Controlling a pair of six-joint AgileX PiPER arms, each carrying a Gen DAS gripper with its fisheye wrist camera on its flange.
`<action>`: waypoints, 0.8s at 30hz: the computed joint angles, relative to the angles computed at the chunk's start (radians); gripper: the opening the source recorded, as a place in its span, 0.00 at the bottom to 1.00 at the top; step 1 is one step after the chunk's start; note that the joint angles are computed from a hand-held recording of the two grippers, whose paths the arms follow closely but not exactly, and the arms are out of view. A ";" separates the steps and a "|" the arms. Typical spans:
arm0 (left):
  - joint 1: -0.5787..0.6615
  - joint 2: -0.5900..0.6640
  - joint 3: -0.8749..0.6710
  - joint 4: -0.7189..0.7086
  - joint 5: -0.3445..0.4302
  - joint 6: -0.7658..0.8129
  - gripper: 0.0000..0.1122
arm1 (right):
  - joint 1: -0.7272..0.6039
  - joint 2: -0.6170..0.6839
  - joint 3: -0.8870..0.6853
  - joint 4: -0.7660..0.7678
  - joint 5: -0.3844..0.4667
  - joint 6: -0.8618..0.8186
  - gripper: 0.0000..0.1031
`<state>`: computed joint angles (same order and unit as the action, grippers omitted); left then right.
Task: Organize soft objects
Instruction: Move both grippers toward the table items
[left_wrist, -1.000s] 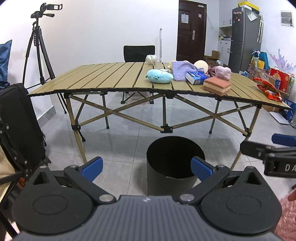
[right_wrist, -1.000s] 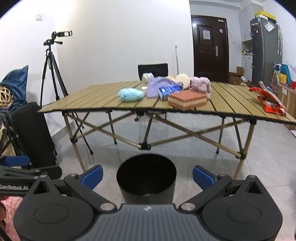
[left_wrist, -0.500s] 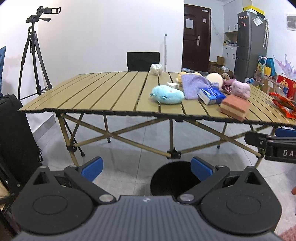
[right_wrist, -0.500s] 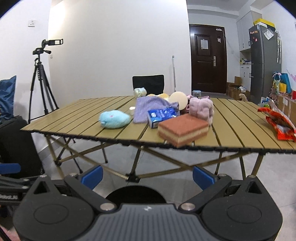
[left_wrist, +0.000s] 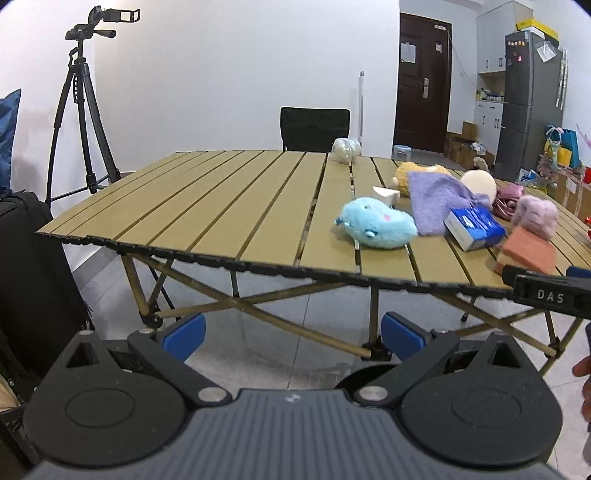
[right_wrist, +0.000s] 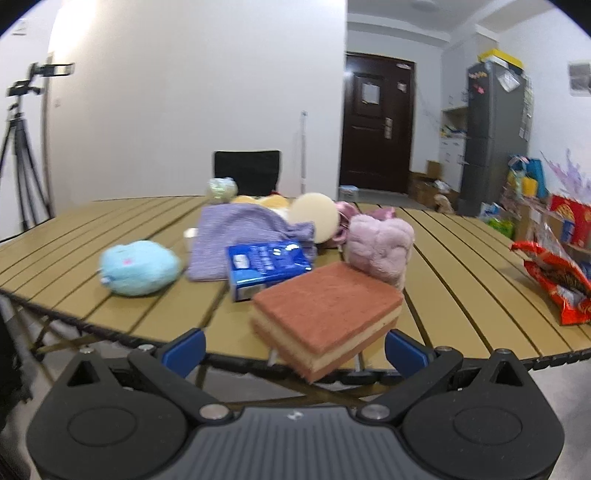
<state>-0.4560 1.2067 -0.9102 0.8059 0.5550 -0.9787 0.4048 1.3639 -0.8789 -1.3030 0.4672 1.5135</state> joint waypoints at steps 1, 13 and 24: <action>0.005 0.011 -0.006 0.009 -0.010 -0.007 0.92 | -0.008 0.020 -0.014 -0.008 0.002 0.017 1.00; 0.067 0.136 -0.084 0.037 -0.070 -0.038 0.92 | -0.029 0.217 -0.176 -0.078 0.094 0.122 1.00; 0.098 0.185 -0.130 -0.025 -0.088 0.019 0.92 | -0.059 0.270 -0.219 -0.065 0.077 0.090 0.92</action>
<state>-0.3581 1.3918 -1.0399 0.7806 0.4665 -0.9592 0.3455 1.6336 -1.0983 -1.3680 0.5443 1.6035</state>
